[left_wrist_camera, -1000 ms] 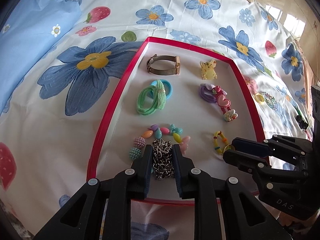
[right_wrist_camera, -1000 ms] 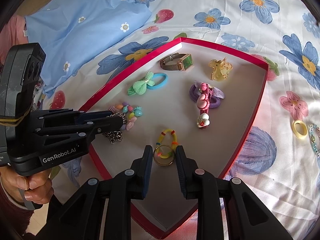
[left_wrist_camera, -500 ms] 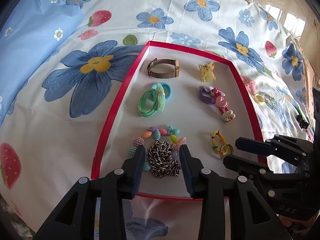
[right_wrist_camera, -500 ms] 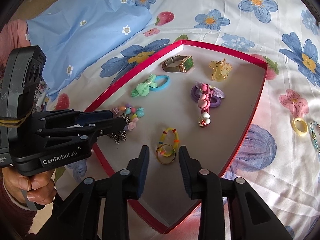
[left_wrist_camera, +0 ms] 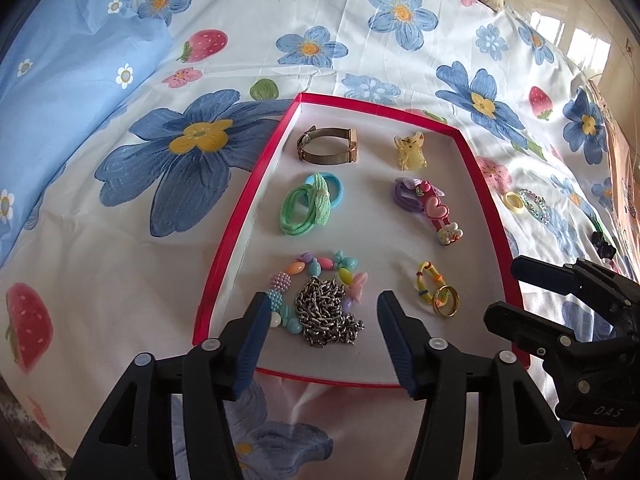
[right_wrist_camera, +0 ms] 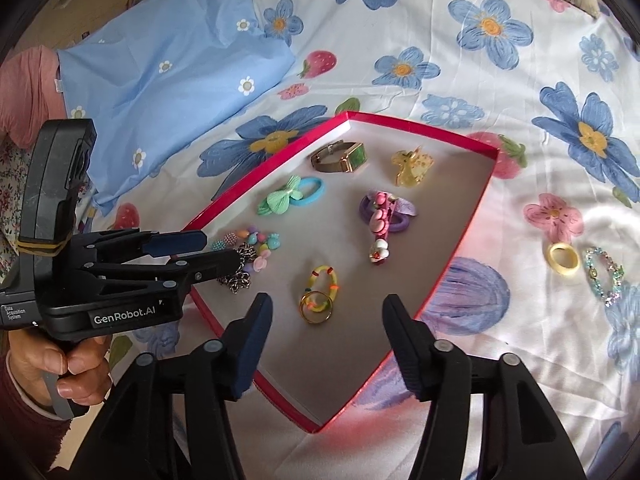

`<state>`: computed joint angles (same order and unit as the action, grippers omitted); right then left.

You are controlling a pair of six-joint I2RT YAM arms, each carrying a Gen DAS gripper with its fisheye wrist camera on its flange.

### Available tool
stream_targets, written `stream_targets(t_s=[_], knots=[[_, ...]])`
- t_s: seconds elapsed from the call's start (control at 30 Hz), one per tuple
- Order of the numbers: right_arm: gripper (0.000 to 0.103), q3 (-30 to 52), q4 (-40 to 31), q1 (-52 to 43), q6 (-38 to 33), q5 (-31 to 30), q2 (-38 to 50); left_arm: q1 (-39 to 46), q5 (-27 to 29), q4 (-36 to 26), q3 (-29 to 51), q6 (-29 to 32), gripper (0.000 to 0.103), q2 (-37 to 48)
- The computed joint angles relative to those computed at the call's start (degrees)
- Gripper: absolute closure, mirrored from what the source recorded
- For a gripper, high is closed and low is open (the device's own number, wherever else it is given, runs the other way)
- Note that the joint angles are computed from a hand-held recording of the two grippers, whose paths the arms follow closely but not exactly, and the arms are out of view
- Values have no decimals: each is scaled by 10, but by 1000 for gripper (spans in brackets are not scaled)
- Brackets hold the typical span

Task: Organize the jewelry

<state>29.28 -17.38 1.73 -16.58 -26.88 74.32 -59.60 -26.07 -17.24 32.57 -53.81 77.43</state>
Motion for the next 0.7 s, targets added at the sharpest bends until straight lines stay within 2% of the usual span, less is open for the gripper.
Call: stream_targets(t_s=[0.13,0.27,0.43,0.7], knots=[[35,-5,-3,-11,1,-8,-14,-10,-7,-9,-10,-12,34,-31],[26,-15,-6,-27,-1,-20,-38,-26,-27,-22,-29,-37,24,-79],[23,-30,-5,-49,4,-44,-60,-49,-48,-30,-60,-93,19,-132],[19,-60,2,-71,10,-79,-93,-98,-71,-43,-88,-181,15,-151]])
